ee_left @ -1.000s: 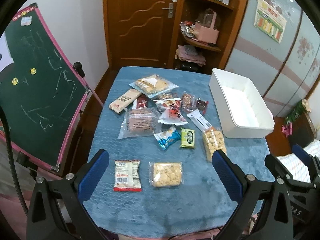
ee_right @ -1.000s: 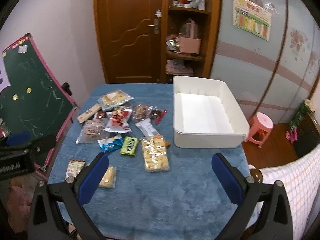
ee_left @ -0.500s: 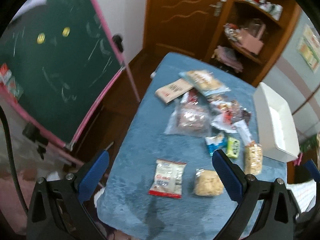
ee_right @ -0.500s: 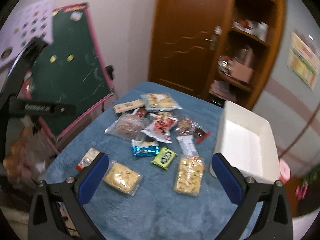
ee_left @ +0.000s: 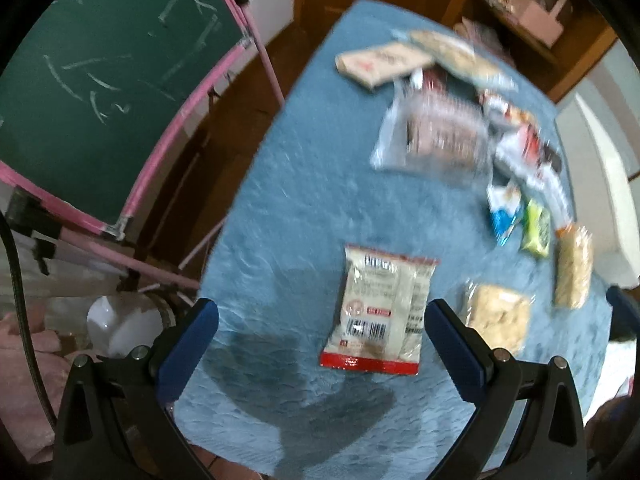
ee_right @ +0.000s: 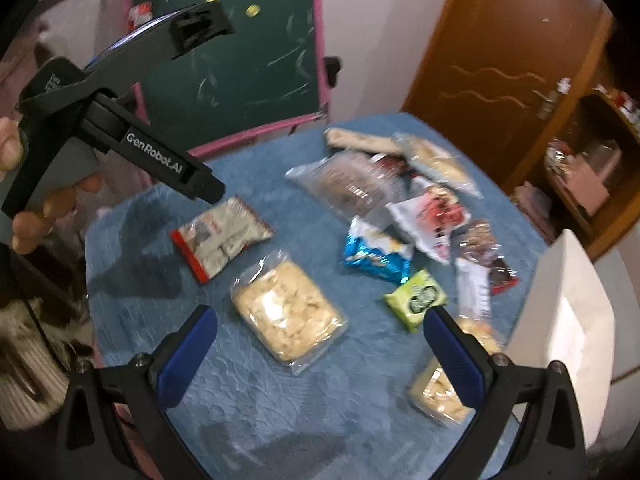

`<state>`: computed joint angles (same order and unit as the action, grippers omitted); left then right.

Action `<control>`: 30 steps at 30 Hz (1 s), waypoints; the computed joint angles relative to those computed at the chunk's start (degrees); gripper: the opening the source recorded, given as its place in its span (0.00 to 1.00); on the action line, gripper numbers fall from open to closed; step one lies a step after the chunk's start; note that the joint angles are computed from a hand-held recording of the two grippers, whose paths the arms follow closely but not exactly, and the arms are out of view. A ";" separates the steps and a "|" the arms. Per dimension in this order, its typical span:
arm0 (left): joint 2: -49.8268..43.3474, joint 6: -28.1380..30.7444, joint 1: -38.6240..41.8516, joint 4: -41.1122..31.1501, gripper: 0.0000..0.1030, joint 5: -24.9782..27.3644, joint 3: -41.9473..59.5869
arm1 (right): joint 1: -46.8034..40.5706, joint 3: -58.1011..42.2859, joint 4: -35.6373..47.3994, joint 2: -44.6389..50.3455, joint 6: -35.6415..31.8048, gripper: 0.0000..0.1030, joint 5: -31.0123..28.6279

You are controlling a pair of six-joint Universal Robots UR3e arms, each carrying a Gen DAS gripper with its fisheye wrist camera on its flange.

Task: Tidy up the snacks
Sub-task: 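Grasp the LIPO biscuit pack with the left tool while the right tool grasps the clear puffed-snack bag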

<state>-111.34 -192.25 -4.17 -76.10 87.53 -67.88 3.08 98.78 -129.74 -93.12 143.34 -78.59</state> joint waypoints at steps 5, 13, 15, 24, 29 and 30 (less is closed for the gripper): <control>-3.46 0.20 -1.61 0.24 0.99 -0.29 0.25 | -1.17 -0.47 0.02 4.24 -3.28 1.00 2.41; -8.44 -0.90 -2.97 -0.29 0.99 -1.48 2.73 | -1.59 -5.57 4.08 11.41 -10.29 1.00 6.65; -9.25 -1.20 -3.58 -0.58 0.99 -0.79 3.61 | -1.24 -6.48 5.12 12.43 -11.99 1.00 7.00; -11.99 -1.67 -5.23 -3.68 0.99 1.38 8.08 | 1.64 -10.12 7.34 18.01 -16.56 0.86 3.22; -12.11 -2.41 -6.17 -3.36 0.94 2.50 8.18 | 0.43 -15.47 13.26 20.84 -14.85 0.74 5.50; -12.07 -2.59 -6.37 -3.34 0.88 2.52 8.32 | 0.18 -16.40 14.23 21.27 -14.43 0.71 5.84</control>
<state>-123.41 -194.84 -10.54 -79.45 90.05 -59.56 3.27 82.37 -115.51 -71.84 128.91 -72.75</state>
